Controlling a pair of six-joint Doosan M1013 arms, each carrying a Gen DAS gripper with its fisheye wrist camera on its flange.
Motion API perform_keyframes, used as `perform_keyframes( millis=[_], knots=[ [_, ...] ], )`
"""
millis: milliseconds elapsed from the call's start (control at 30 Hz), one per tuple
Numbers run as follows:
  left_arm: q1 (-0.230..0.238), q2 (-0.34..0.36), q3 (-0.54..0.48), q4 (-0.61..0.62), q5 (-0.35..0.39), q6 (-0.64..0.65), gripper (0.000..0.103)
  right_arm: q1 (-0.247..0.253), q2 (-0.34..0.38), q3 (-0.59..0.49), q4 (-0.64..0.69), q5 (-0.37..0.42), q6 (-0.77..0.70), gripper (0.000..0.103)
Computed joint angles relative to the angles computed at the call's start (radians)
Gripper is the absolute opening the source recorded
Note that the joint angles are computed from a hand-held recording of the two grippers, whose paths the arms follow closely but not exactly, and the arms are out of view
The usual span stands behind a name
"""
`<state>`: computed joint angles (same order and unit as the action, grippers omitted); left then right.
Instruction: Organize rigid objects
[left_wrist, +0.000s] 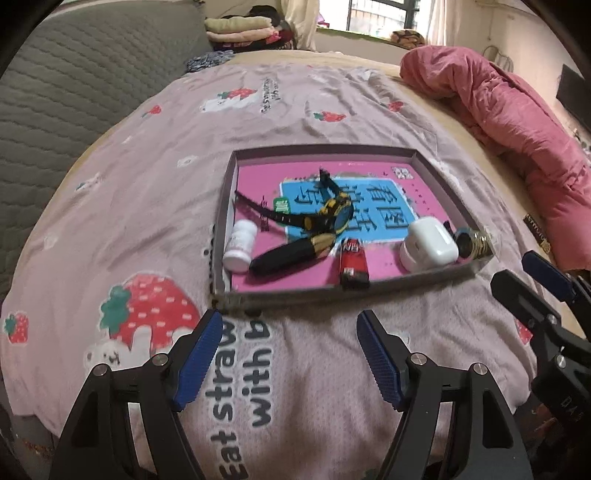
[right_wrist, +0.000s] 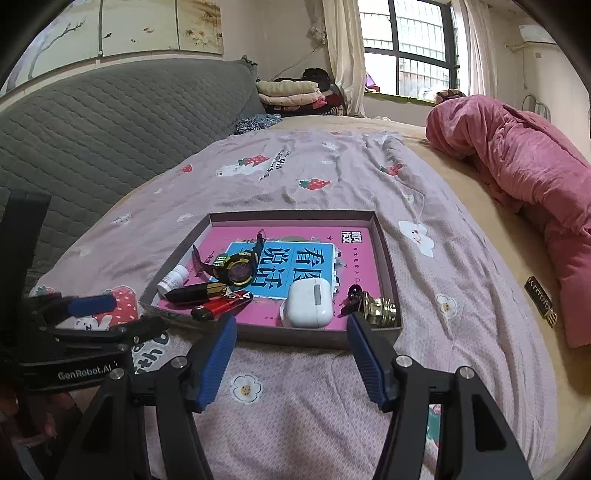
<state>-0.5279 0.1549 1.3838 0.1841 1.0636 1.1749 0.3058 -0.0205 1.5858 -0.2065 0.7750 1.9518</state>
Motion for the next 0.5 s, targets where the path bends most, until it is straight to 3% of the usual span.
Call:
perform_keyframes(
  millis=[167,500],
  knots=[
    [-0.024,-0.016,0.027,0.073,-0.001,-0.024,0.076,0.024,-0.022,0.029,-0.057,-0.017,0.084,0.062],
    [-0.011,-0.067,0.089,-0.061,-0.103,0.015,0.076,0.07,-0.054,0.081,-0.158,-0.029,0.177,0.062]
  ],
)
